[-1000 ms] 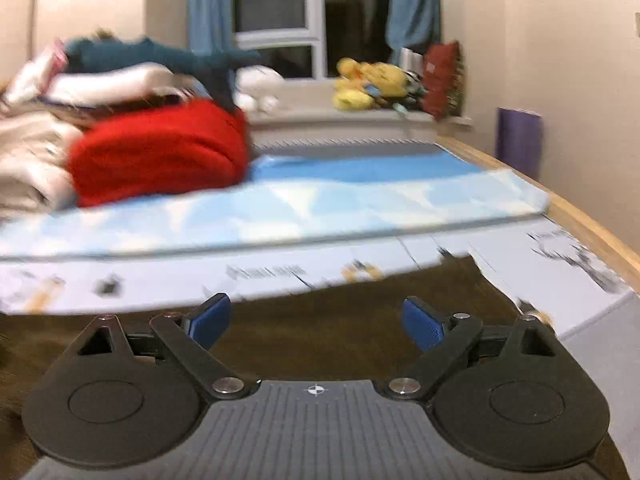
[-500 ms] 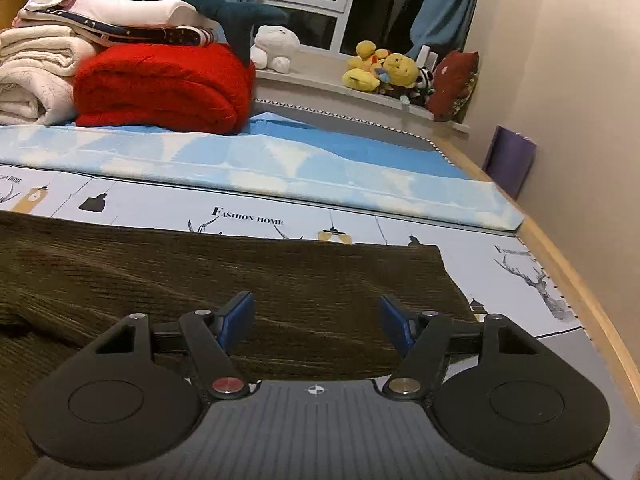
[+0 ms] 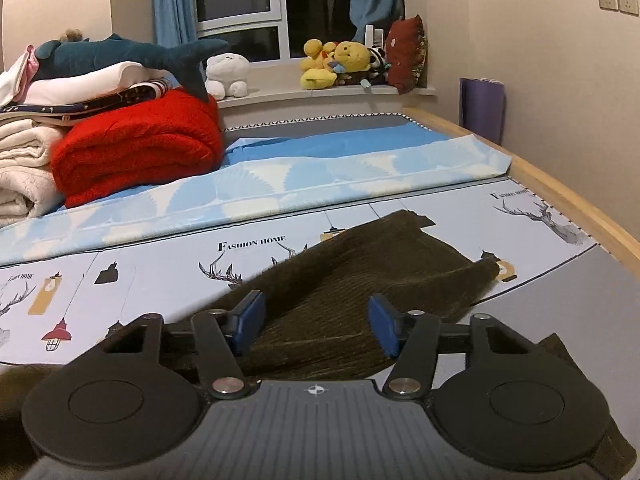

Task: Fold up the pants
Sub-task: 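Lift the waistband with the left gripper and fold it over the pant legs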

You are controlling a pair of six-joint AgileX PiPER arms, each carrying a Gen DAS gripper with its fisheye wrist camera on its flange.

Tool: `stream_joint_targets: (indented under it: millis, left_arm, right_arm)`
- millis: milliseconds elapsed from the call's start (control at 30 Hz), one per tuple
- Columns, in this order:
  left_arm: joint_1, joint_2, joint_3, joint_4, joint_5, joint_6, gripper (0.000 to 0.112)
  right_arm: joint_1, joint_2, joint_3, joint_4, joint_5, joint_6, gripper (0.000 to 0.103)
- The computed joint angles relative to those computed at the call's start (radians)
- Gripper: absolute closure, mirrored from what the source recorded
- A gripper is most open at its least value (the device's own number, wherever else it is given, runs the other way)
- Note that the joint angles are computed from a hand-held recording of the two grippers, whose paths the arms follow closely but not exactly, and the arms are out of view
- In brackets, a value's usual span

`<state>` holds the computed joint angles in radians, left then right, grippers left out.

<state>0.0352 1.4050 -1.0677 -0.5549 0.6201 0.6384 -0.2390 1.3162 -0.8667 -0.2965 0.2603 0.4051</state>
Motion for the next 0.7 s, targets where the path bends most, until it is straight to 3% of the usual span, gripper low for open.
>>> stream_joint_targets:
  millis: [67,133,233,300,367,500,633,700]
  left_arm:
    - [0.136,0.051,-0.043,-0.182,0.163,-0.103,0.069]
    - [0.200,0.127,-0.047,-0.225,0.250,-0.202,0.069]
    - [0.171,0.231,-0.100,-0.095,0.277,-0.411,0.069]
    - [0.154,0.282,-0.136,-0.084,0.276,-0.461,0.051]
    - [0.123,0.320,-0.175,-0.018,0.254,-0.565,0.039]
    - [0.096,0.398,-0.254,0.102,0.244,-0.781,0.037]
    - [0.112,0.463,-0.325,0.119,0.241,-0.816,0.045]
    - [0.079,0.470,-0.349,0.250,0.208,-0.888,0.085]
  right_arm:
    - [-0.019,0.011,-0.011,0.112,0.010,-0.104,0.044]
    - [-0.044,0.029,-0.034,0.247,0.028,-0.207,0.044]
    - [-0.085,0.062,-0.061,0.457,0.053,-0.353,0.044]
    - [-0.096,0.091,-0.077,0.523,0.068,-0.386,0.049]
    - [-0.096,0.124,-0.092,0.553,0.068,-0.398,0.052]
    - [-0.104,0.198,-0.133,0.652,0.052,-0.472,0.053]
    - [-0.140,0.310,-0.209,0.882,0.063,-0.600,0.050]
    - [-0.148,0.376,-0.255,0.966,0.063,-0.646,0.048]
